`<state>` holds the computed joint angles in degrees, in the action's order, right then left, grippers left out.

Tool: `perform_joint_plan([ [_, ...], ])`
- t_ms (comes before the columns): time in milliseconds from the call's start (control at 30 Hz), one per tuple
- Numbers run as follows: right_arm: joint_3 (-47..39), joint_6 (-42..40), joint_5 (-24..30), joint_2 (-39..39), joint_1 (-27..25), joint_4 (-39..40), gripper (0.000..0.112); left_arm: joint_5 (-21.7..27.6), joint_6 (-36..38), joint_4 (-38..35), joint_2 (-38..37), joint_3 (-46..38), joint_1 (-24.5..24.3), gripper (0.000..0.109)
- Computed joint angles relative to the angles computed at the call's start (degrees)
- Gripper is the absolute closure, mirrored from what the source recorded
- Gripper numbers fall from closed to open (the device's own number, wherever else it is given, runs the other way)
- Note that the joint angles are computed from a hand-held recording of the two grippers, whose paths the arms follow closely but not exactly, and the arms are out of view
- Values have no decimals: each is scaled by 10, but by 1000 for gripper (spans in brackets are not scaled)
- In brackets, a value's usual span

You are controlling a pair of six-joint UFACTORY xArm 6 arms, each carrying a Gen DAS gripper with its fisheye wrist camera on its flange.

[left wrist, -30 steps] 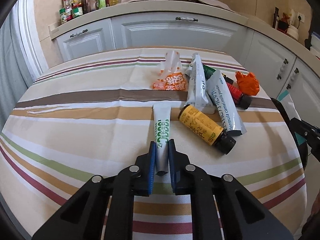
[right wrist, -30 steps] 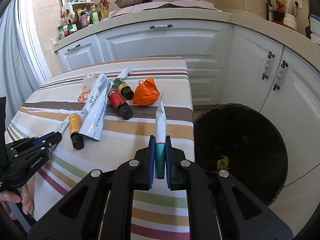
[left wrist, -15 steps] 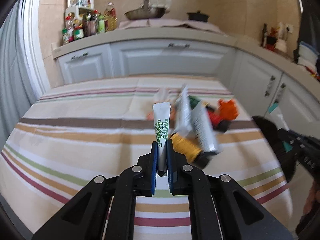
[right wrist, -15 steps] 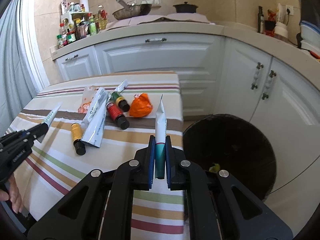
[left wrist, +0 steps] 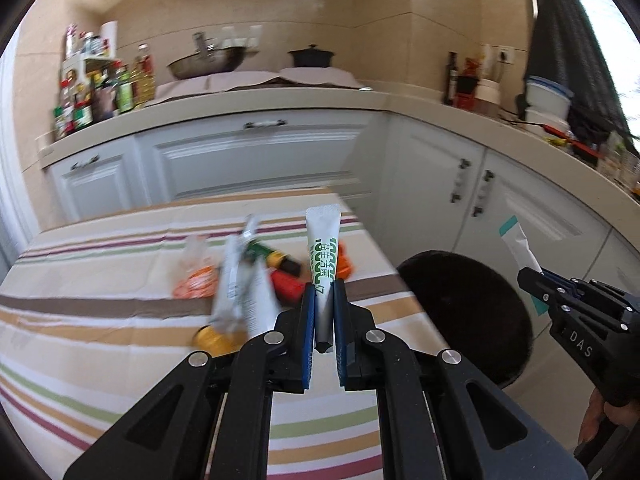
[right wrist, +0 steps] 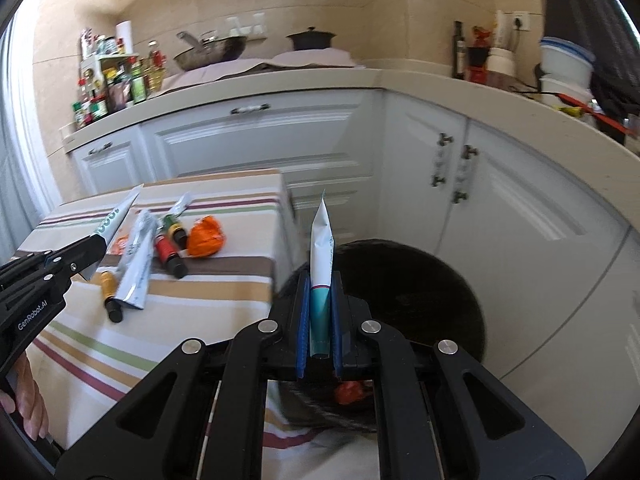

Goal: Collect trash
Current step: 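Carry both held tubes over the black bin with both grippers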

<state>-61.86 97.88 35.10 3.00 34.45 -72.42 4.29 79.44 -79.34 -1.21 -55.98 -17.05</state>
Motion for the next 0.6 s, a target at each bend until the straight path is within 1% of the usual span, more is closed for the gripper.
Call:
perform_joint_plan([
  [100, 19, 17, 13, -18, -4, -11, 103, 3, 25, -24, 3, -10, -16, 99],
  [267, 43, 34, 24, -40, -14, -22, 103, 4, 38, -33, 16, -27, -39, 99],
  [533, 70, 50, 21, -63, -39, -35, 103, -5, 57, -48, 43, -55, -71, 98],
  [600, 74, 54, 18, -65, -45, -39, 103, -9, 50, -41, 51, -64, -78, 98],
])
